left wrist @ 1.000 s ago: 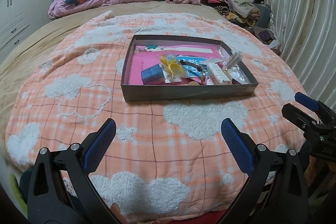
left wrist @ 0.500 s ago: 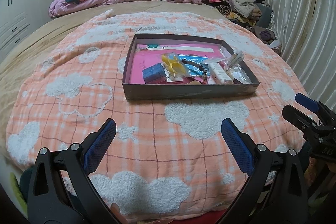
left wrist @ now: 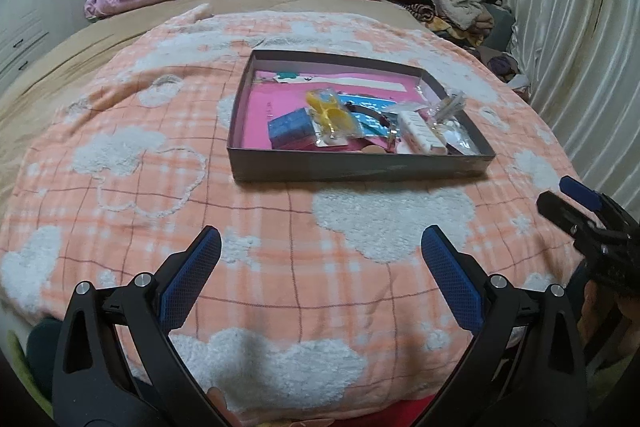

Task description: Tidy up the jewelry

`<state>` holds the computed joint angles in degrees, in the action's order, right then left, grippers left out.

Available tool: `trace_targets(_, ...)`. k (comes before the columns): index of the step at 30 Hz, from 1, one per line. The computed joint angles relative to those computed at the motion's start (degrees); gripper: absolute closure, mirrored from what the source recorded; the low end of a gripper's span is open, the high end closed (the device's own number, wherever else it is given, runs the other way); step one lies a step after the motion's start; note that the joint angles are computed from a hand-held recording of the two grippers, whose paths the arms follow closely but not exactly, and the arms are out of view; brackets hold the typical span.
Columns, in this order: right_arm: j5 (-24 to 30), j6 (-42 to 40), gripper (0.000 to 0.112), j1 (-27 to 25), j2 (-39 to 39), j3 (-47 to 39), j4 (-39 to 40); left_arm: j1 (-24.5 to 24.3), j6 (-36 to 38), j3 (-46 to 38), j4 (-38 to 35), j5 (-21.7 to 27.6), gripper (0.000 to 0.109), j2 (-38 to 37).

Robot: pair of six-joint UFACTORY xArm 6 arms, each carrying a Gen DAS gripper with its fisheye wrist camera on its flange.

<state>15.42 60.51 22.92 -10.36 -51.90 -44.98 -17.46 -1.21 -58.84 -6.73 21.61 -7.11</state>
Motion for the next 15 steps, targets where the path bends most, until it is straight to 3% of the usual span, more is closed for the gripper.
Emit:
trace_targets(4, 1.88, 1.57, 0.014, -3.63, 1.77, -1.43, -0.74, 2.19, -2.94, -1.78, 0.83, 0.24, 0.015, 1.98)
trace_targets(7, 4.07, 0.54, 0.014, -7.50, 4.29, -3.94, 0.84, 6.09, -12.19, -4.67, 10.41, -0.62, 0.015, 4.88)
trace_targets(9, 7.75, 1.26, 0.014, -10.50, 7.88, -7.87, -1.17, 9.73, -18.94, -10.85, 16.47, 2.37, 0.015, 9.89)
trace_targets(11, 10.64, 0.11, 0.014, -13.00, 11.55, -11.34, -0.58, 12.76, -21.61, -19.11, 16.93, 5.79, 0.015, 16.54)
trace_targets(15, 14.55, -4.78, 0.014, -19.08, 20.85, -19.62, 7.55, 16.15, -29.94, -36.92, 25.03, 13.38, 0.015, 30.46)
